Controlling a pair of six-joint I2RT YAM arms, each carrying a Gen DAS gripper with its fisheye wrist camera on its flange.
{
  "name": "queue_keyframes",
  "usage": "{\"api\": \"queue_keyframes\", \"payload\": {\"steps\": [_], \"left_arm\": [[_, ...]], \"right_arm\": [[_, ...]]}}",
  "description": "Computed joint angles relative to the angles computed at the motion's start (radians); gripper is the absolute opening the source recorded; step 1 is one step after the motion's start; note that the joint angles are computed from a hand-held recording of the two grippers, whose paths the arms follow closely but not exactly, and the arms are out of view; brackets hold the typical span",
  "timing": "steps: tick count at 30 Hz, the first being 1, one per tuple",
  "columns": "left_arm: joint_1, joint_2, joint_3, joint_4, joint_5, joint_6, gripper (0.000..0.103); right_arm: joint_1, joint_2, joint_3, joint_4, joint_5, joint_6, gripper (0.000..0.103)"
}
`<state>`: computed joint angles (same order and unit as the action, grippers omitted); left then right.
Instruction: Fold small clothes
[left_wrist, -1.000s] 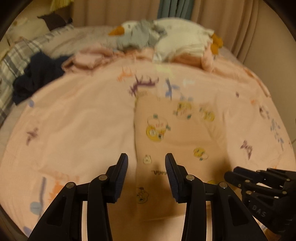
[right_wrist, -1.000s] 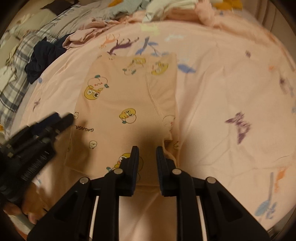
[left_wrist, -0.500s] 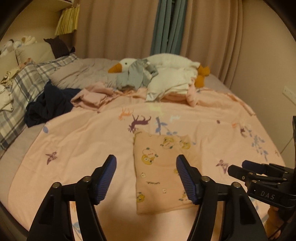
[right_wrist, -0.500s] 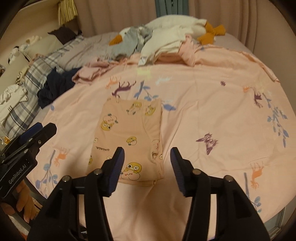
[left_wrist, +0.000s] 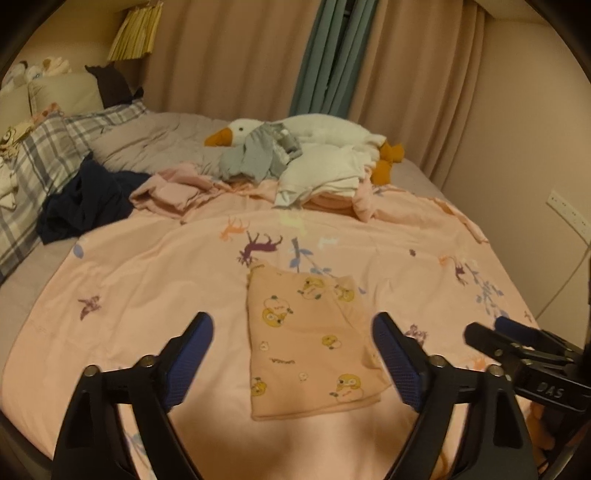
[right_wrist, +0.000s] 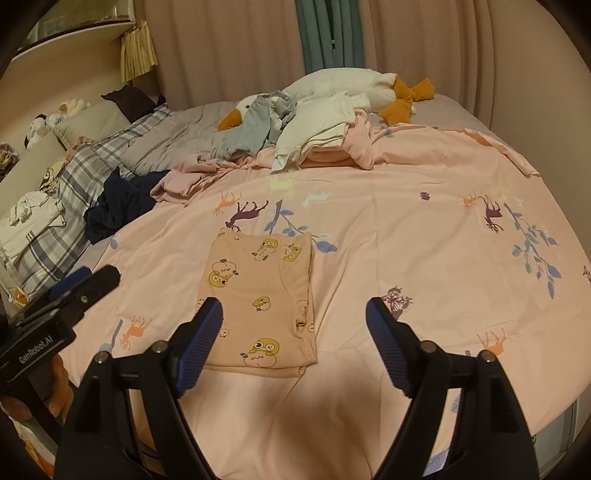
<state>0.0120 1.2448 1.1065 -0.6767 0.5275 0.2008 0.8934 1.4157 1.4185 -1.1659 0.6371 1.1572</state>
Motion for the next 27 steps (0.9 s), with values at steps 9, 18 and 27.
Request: {"api": "queue_keyframes", "payload": {"steps": [9, 18, 27], "left_arm": [[0.057, -0.010, 0.023, -0.065, 0.142, 0.003, 0.102], [0.041, -0.072, -0.005, -0.040, 0.118, 0.026, 0.102], [0.003, -0.124, -0.042, -0.007, 0.033, 0.045, 0.102]], "right_arm": [[0.059, -0.016, 0.027, -0.073, 0.073, 0.091, 0.097], [0.088, -0.028, 0.035, -0.101, 0.095, 0.160, 0.103], [0.095, -0.011, 0.056, -0.133, 0.103, 0.160, 0.103]]}}
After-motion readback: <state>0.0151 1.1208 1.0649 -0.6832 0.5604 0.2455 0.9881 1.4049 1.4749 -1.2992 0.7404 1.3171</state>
